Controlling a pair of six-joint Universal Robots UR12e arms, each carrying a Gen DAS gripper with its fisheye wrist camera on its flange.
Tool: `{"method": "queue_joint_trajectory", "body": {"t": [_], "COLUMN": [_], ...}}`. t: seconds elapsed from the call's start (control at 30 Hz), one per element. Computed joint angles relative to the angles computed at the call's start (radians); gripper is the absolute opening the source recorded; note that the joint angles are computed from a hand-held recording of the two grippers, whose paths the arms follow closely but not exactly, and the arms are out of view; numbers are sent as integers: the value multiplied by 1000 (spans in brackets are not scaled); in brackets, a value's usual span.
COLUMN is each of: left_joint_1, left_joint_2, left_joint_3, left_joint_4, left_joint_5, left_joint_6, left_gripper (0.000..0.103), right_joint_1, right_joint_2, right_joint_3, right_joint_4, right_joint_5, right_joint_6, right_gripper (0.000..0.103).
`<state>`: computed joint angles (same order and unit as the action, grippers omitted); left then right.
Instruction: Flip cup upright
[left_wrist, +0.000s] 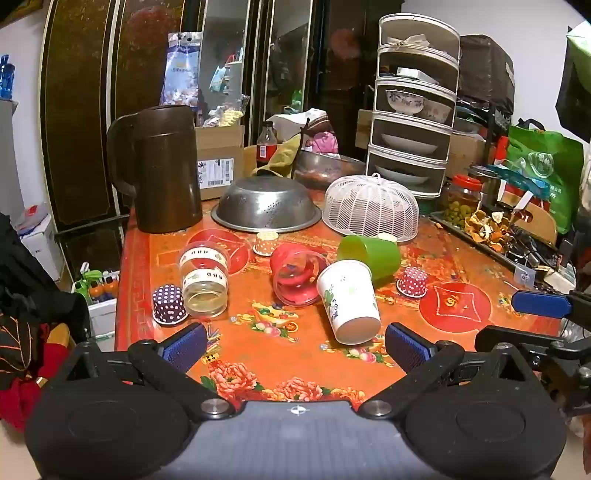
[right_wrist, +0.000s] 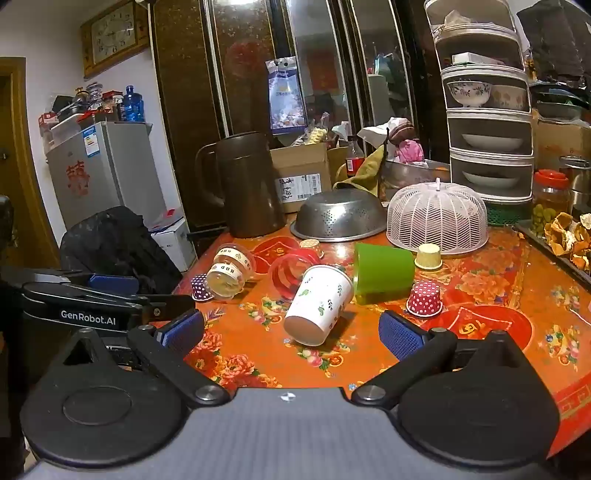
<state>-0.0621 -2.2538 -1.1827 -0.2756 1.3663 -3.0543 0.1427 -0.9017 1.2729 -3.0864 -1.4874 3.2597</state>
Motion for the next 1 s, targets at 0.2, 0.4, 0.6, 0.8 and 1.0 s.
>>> {"method": "queue_joint_trajectory", "body": {"t": [0.2, 0.4, 0.6, 0.8, 1.0], "left_joint_1": [3, 4, 5, 5, 5], "left_joint_2": [-2, -8, -12, -11, -12], "left_joint_3": [4, 14, 20, 21, 21], "left_joint_4": [-7, -13, -24, -26, -27], "left_joint_5": [-17, -31, -29, -29, -30], "left_joint_6": [-24, -9, -17, -17, -19], "left_gripper": [103, 103, 103, 103, 103], "right_joint_1": [-2, -7, -7, -6, -6], "right_joint_2": [2, 6, 4, 3, 5], "right_joint_3": [-3, -9, -10, -12, -17], "right_joint_4": [4, 9, 20, 32, 42], "right_joint_5": [5, 17, 23, 26, 30], "right_joint_6": [2, 13, 25, 21, 18], "right_gripper": [102, 102, 102, 102, 102]}}
